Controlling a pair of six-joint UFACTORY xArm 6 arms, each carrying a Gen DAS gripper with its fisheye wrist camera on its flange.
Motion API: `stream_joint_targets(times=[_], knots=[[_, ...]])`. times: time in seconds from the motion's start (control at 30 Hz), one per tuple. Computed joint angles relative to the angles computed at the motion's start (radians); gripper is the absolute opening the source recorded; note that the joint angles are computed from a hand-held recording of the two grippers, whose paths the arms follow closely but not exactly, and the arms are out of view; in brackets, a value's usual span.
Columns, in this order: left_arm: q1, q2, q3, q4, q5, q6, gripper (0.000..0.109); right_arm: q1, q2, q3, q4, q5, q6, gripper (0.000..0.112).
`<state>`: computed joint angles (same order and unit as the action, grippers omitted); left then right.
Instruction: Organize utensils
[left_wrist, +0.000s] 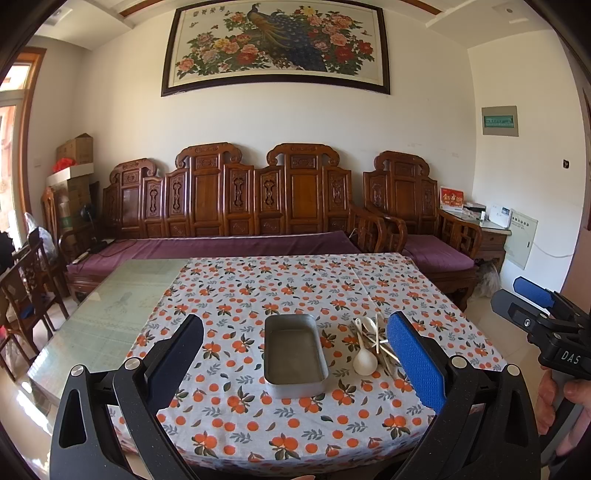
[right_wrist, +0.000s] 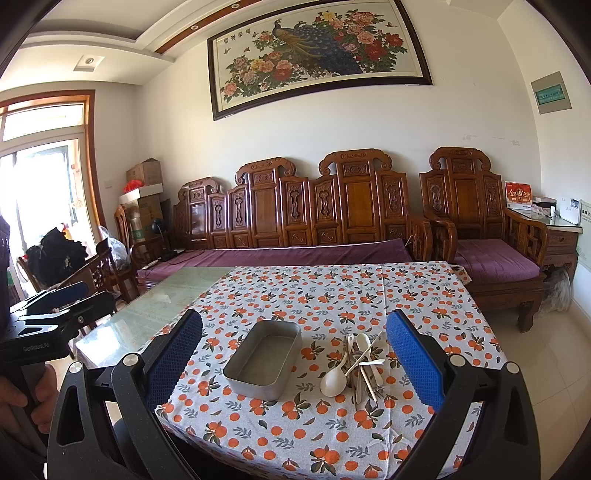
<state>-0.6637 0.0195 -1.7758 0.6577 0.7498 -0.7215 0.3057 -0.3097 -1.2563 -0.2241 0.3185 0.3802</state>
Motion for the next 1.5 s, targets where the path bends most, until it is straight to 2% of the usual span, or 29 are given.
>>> stream_joint_targets(times=[0.17, 0.3, 0.47, 0.7, 0.97, 1.13, 1.5], knots=[[0.0, 0.001, 0.001, -0.005, 0.002, 0.003, 0.096, -0.004, 0.0, 0.005, 0.011, -0.005, -0.011, 0.1], [-0.001, 0.012, -0.006, -0.017, 0.013, 0.013, 0.096, 0.016, 0.015, -0.019, -0.036, 0.02, 0.042, 0.1], [0.011, 0.033, -0.004, -0.055, 0.014, 0.037, 0.096, 0.003, 0.031, -0.008, -0.002, 0.005, 0.015, 0.1], [0.037, 0.071, 0.007, -0.122, 0.005, 0.076, 0.096, -0.039, 0.075, 0.003, 0.141, -0.008, -0.122, 0.1], [0.059, 0.148, -0.052, -0.206, 0.023, 0.16, 0.096, -0.079, 0.16, -0.02, 0.259, -0.005, -0.236, 0.098], [0.075, 0.208, -0.103, -0.289, 0.019, 0.231, 0.096, -0.1, 0.212, -0.051, 0.318, 0.025, -0.297, 0.09], [0.087, 0.38, -0.29, -0.41, 0.084, 0.391, 0.096, -0.159, 0.364, -0.171, 0.39, 0.099, -0.378, 0.075]])
